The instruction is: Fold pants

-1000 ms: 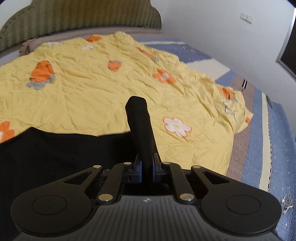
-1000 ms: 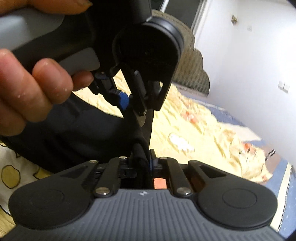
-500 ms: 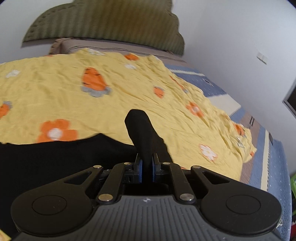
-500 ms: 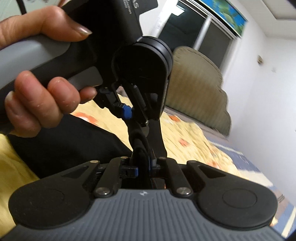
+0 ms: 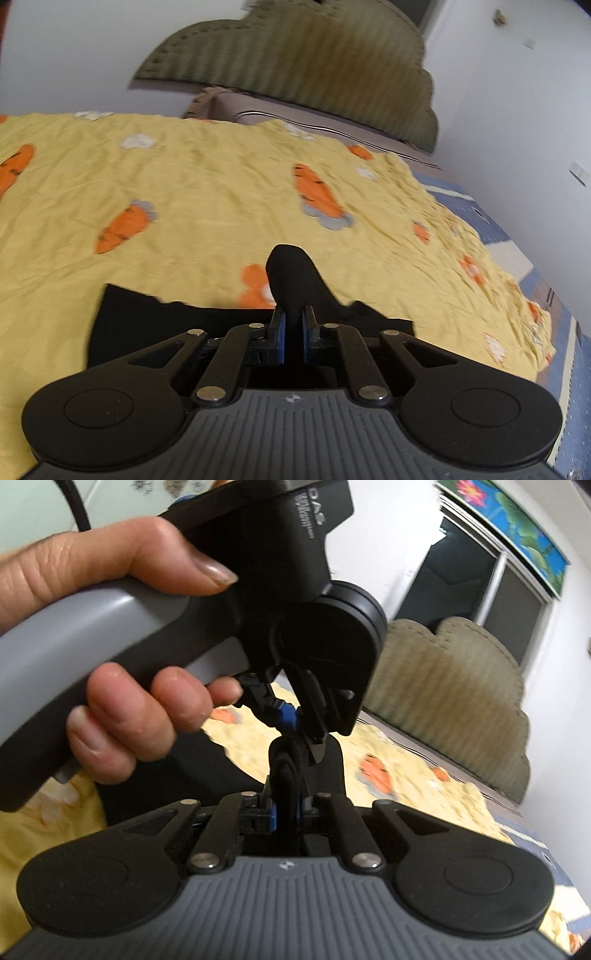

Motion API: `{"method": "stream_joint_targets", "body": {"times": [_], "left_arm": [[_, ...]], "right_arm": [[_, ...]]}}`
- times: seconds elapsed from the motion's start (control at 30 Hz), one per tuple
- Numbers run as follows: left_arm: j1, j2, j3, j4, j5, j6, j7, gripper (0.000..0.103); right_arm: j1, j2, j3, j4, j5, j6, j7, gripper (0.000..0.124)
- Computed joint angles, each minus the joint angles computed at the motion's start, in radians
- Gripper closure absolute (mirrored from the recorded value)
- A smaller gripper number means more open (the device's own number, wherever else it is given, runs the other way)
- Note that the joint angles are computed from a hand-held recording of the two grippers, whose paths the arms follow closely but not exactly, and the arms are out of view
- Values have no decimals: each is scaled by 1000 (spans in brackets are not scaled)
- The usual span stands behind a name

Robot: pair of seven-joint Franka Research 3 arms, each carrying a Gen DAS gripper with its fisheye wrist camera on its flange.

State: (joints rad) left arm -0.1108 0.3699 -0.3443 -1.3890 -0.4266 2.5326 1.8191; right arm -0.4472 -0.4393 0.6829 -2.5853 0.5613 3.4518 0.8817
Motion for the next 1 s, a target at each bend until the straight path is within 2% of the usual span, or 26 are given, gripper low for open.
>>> {"method": "stream_joint_targets", "body": {"times": [0.03,0.1,0.23,0.3,0.37,0.4,0.47,0.53,0.7,0.8,0.83,0.97,1.0], "left_arm": [[5,4,4,1,-1,2,-1,95],[19,6,10,-5,-5,6,0,95],[43,2,17,-24,-10,24,8,95],[51,1,21,-33,-8,37,8,95],[61,-4,24,-45,-8,50,9,95],[65,-6,26,-51,-6,56,8,95],[71,-13,31,-66,-1,68,4,95],[76,-16,36,-78,7,78,-2,95],[91,-22,40,-104,7,84,-13,95],[92,-26,43,-122,18,93,-18,95],[90,-29,45,-130,24,98,-23,95],[95,-46,43,-166,29,123,-18,95],[96,-51,42,-176,28,131,-13,95]], "right_arm": [[-28,7,41,17,7,-2,-2,115],[-56,35,79,47,0,-3,-8,115],[-208,58,265,122,-8,-27,10,115],[-234,76,293,141,-40,-31,22,115],[-284,84,352,166,-66,-38,45,115],[-293,93,363,171,-84,-37,54,115],[-263,112,331,168,-119,-32,59,115],[-331,107,407,187,-164,-42,108,115],[-354,134,441,201,-222,-50,133,115],[-454,174,516,253,-277,-77,131,115],[-467,176,522,255,-306,-80,152,115],[-416,213,444,266,-379,-108,164,115],[-434,232,449,286,-403,-118,164,115]]}}
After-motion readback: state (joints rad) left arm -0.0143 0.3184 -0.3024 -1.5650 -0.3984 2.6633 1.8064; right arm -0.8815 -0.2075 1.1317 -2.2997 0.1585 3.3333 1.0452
